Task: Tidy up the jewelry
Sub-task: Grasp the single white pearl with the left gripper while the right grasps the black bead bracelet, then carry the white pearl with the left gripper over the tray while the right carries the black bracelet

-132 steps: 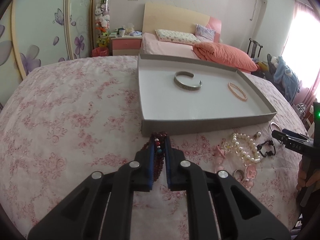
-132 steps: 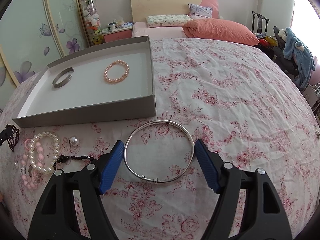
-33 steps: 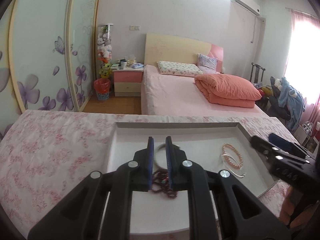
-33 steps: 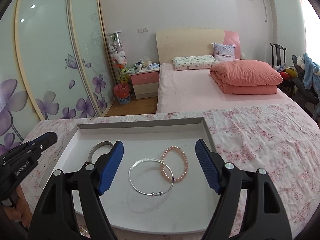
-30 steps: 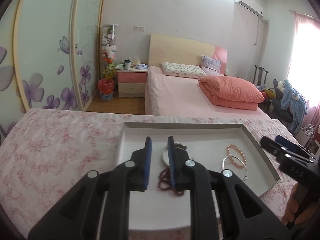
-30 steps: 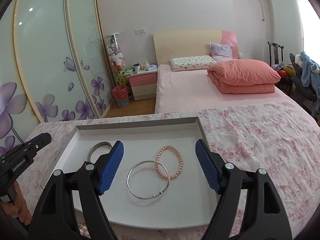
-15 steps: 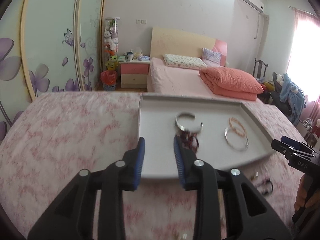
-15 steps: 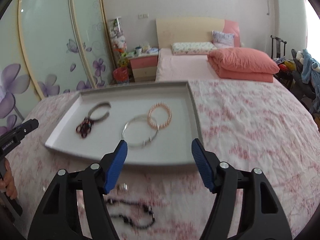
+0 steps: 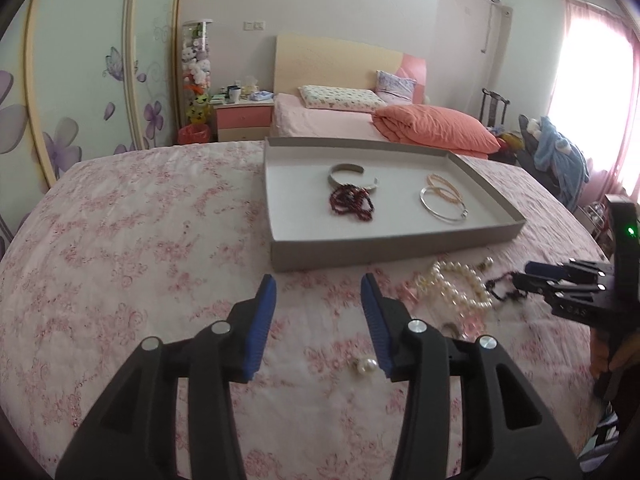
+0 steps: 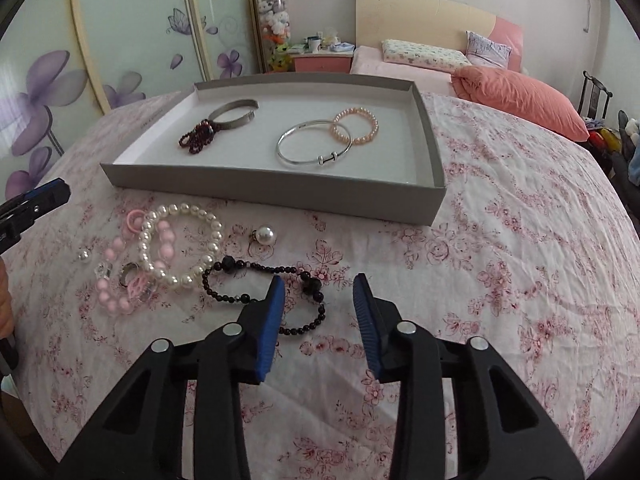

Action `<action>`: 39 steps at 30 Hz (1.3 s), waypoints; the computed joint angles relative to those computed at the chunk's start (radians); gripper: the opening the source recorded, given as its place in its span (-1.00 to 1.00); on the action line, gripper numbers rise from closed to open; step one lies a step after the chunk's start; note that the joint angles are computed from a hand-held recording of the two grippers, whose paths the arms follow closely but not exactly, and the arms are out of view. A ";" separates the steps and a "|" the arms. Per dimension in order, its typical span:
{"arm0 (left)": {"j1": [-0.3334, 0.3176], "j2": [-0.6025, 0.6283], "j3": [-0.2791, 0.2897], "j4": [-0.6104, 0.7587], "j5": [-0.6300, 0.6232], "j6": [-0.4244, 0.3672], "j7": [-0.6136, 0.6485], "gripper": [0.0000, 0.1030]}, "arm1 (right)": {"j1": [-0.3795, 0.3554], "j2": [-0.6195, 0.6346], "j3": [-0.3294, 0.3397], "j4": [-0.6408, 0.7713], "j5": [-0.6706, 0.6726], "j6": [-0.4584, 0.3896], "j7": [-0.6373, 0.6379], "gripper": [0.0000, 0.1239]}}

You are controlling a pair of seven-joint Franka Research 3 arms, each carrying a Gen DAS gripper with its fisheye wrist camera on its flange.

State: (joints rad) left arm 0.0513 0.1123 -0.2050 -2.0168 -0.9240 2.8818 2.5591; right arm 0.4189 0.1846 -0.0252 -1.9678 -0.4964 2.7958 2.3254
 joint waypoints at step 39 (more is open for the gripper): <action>-0.027 0.012 -0.004 -0.071 0.462 -0.045 -0.279 -0.60 | -0.039 0.008 -0.010 0.053 -0.207 -0.180 0.351 -0.81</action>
State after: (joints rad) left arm 0.0246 0.1241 -0.2091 -2.0874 -0.4625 2.8365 2.2802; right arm 0.3803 0.1925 -0.0348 -1.9146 -0.7033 2.6159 2.6764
